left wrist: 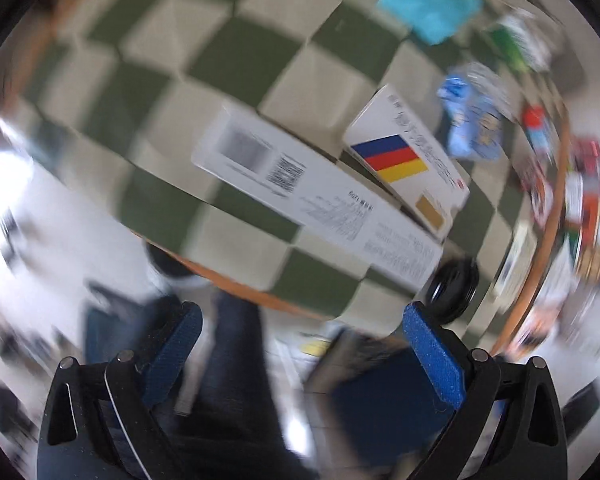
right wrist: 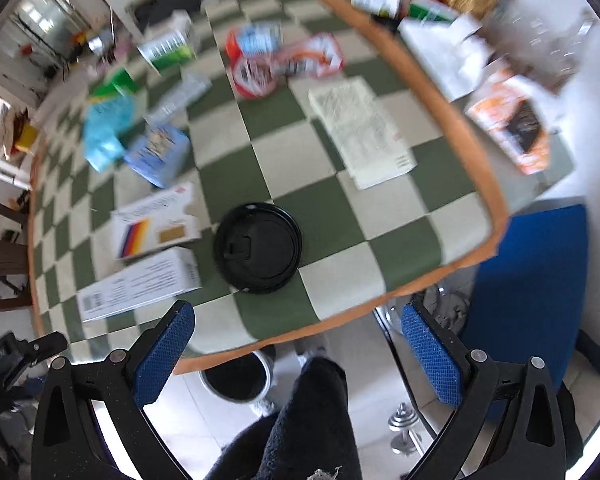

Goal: Collect trash
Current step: 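Grasp the white barcode box with the left tool while the right tool grasps the black lid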

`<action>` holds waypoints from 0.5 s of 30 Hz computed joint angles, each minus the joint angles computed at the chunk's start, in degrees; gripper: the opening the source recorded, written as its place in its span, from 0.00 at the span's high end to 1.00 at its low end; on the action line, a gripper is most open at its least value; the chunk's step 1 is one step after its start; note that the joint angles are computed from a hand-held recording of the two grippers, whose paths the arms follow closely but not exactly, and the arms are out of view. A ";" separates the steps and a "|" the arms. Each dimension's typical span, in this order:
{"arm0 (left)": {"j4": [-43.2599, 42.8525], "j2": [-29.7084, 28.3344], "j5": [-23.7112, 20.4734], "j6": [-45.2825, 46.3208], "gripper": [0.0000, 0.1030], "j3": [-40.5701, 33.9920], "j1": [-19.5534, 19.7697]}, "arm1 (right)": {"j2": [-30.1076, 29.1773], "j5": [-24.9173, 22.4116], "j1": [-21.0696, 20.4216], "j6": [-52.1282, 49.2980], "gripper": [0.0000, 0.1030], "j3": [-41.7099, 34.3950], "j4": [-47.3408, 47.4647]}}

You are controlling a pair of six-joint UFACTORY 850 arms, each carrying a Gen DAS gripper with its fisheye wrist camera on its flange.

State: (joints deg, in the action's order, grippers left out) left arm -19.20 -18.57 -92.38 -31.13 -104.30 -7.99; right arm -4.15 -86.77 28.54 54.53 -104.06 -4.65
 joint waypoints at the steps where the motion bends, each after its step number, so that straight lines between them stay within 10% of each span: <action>1: -1.85 -0.16 1.41 -2.75 0.01 1.17 -0.07 | -0.48 0.64 -0.88 -1.11 0.00 1.16 0.81; 5: -6.89 -0.34 6.84 -11.67 0.07 4.32 -0.46 | -2.99 2.30 -3.19 -5.07 0.00 3.19 3.40; 9: -7.06 -0.49 9.55 -14.45 0.37 4.60 -0.84 | -5.55 3.06 -3.78 -8.76 0.00 2.63 4.54; 15: 9.08 -6.21 -2.32 2.32 0.47 -9.06 -4.94 | -7.96 4.46 -4.49 -13.60 0.00 2.06 7.44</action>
